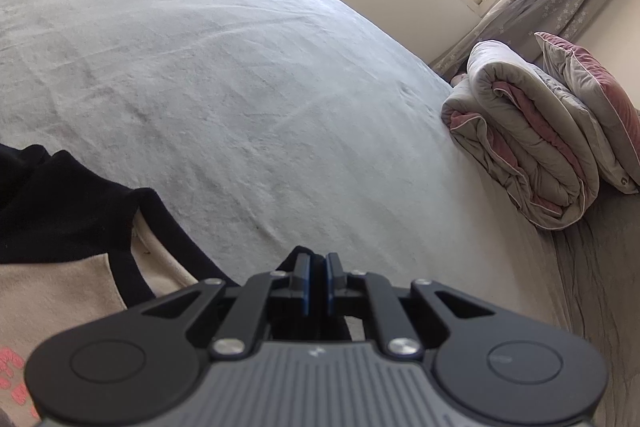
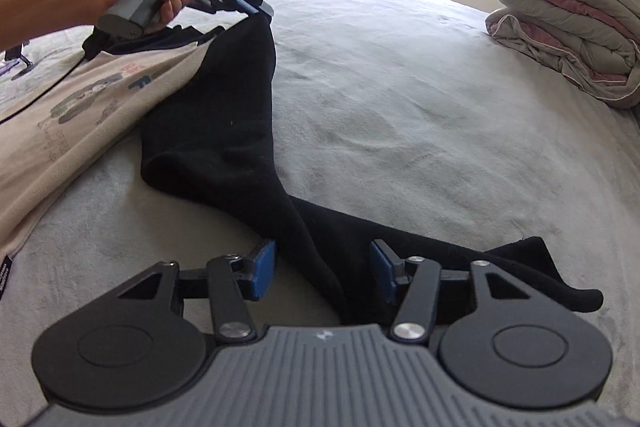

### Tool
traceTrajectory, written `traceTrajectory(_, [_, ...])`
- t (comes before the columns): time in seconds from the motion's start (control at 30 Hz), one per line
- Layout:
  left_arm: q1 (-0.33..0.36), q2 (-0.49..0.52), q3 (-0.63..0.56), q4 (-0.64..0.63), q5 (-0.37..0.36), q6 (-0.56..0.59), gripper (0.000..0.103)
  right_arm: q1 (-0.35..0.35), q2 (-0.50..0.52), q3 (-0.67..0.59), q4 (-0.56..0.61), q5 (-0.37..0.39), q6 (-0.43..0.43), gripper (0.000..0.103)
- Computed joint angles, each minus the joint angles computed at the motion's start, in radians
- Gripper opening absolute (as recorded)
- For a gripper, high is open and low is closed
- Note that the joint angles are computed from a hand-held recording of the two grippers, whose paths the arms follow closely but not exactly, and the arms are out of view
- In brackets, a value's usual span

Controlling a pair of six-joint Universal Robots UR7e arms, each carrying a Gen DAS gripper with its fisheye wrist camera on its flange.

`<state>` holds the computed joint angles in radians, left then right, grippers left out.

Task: Fold clothes
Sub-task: 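Hold the collar with the left gripper while the right gripper pulls the black sleeve outward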

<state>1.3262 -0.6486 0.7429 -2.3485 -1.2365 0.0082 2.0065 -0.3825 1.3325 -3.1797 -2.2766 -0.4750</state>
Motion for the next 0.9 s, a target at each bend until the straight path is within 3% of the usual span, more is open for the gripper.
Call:
traceTrajectory(0.03, [0.0,0.0,0.0,0.001,0.0,0.005,0.008,-0.004,0.003,0.001,-0.036,0.014,-0.012,0.044])
traceTrajectory(0.07, [-0.001,-0.001,0.002,-0.001,0.0,0.012,0.008,-0.008,-0.001,0.004,-0.066,0.021,0.014,0.021])
traceTrajectory(0.1, [-0.002,-0.002,0.005,-0.005,0.001,0.019,0.007,-0.012,-0.005,0.006,-0.094,0.026,0.045,0.011])
traceTrajectory(0.17, [-0.003,-0.002,0.008,-0.01,-0.003,0.03,0.007,-0.008,0.011,-0.006,-0.197,-0.013,0.046,0.01])
traceTrajectory(0.23, [-0.003,-0.001,0.012,-0.011,-0.013,0.038,0.008,0.005,0.051,-0.059,-0.306,-0.106,0.02,0.009])
traceTrajectory(0.33, [0.0,-0.001,0.024,-0.002,-0.036,0.054,0.008,0.03,0.164,-0.236,-0.516,-0.293,-0.13,0.009])
traceTrajectory(0.4, [0.0,-0.004,0.049,-0.01,-0.043,0.077,0.008,0.033,0.207,-0.317,-0.61,-0.349,-0.197,0.009])
traceTrajectory(0.47, [-0.004,-0.006,0.084,-0.039,-0.031,0.115,0.008,0.027,0.21,-0.326,-0.638,-0.363,-0.173,0.008])
traceTrajectory(0.6, [-0.001,0.005,0.109,-0.074,-0.013,0.153,0.008,0.013,0.256,-0.401,-0.593,-0.44,-0.213,0.008])
traceTrajectory(0.7, [0.01,0.025,0.053,0.001,-0.046,0.172,0.011,0.005,0.27,-0.421,-0.535,-0.479,-0.196,0.009])
traceTrajectory(0.77, [0.019,0.04,-0.001,0.076,-0.082,0.186,0.021,0.003,0.261,-0.407,-0.511,-0.487,-0.18,0.013])
traceTrajectory(0.8, [0.025,0.046,-0.035,0.128,-0.115,0.198,0.035,0.005,0.234,-0.362,-0.488,-0.478,-0.127,0.019])
traceTrajectory(0.83, [0.029,0.048,-0.057,0.158,-0.14,0.224,0.049,0.008,0.204,-0.314,-0.462,-0.466,-0.068,0.025])
traceTrajectory(0.9, [0.033,0.045,-0.074,0.172,-0.164,0.298,0.061,0.013,0.149,-0.232,-0.427,-0.434,0.033,0.048])
